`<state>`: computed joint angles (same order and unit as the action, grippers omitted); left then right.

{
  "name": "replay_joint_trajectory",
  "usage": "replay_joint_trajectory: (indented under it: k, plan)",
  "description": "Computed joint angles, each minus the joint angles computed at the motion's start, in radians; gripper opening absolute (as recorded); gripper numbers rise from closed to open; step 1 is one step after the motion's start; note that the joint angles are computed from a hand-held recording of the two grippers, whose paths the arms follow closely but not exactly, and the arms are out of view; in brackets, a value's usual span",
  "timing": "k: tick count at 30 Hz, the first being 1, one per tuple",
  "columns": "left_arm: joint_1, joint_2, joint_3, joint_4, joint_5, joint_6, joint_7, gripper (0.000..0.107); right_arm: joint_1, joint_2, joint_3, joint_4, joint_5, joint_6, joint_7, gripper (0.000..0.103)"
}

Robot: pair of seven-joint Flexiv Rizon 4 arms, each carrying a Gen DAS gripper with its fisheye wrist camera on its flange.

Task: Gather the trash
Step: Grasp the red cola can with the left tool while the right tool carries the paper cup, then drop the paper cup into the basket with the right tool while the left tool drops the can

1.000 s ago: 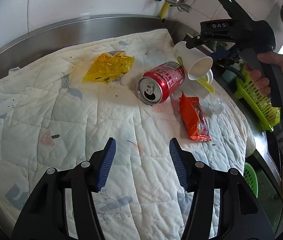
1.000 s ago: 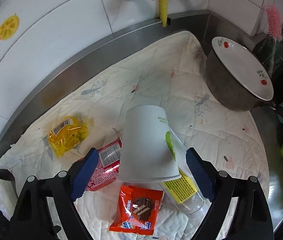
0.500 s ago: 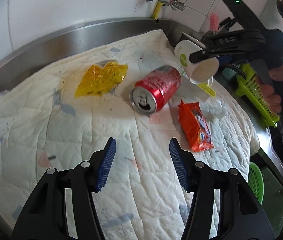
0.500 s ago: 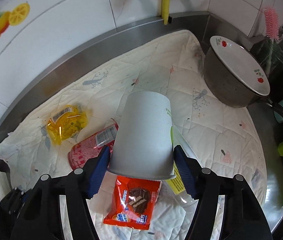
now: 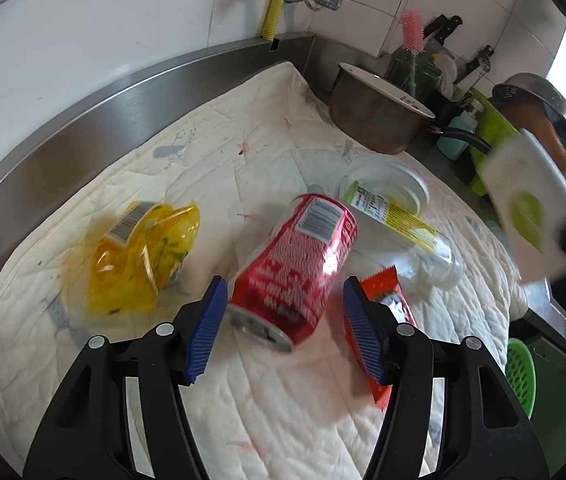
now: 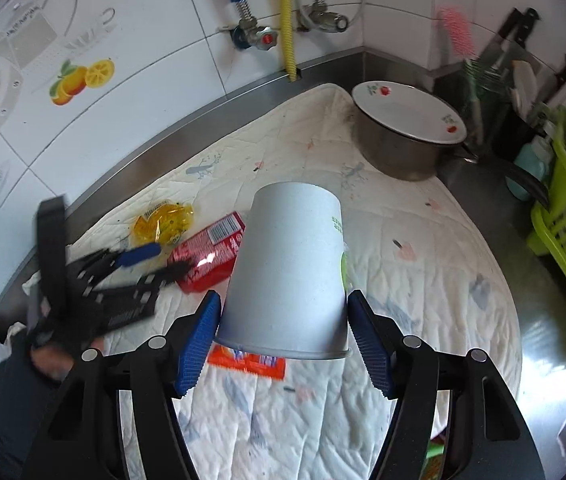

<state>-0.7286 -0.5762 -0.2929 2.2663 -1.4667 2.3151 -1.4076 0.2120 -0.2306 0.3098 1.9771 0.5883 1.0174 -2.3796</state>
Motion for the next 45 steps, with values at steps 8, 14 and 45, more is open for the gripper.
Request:
replay_joint_trajectory:
  k: [8, 14, 45]
  plan:
    - [0.027, -0.049, 0.062, -0.071, 0.047, -0.117, 0.120, 0.067, -0.084, 0.077, -0.054, 0.084, 0.112, -0.072, -0.095, 0.063]
    - [0.031, -0.071, 0.063, -0.104, 0.053, -0.122, 0.173, 0.066, -0.107, 0.092, -0.098, 0.159, 0.127, -0.051, -0.108, 0.063]
    - [0.061, -0.057, -0.095, -0.133, -0.146, 0.075, 0.315, 0.065, -0.270, 0.026, -0.151, 0.278, 0.152, 0.095, -0.135, 0.064]
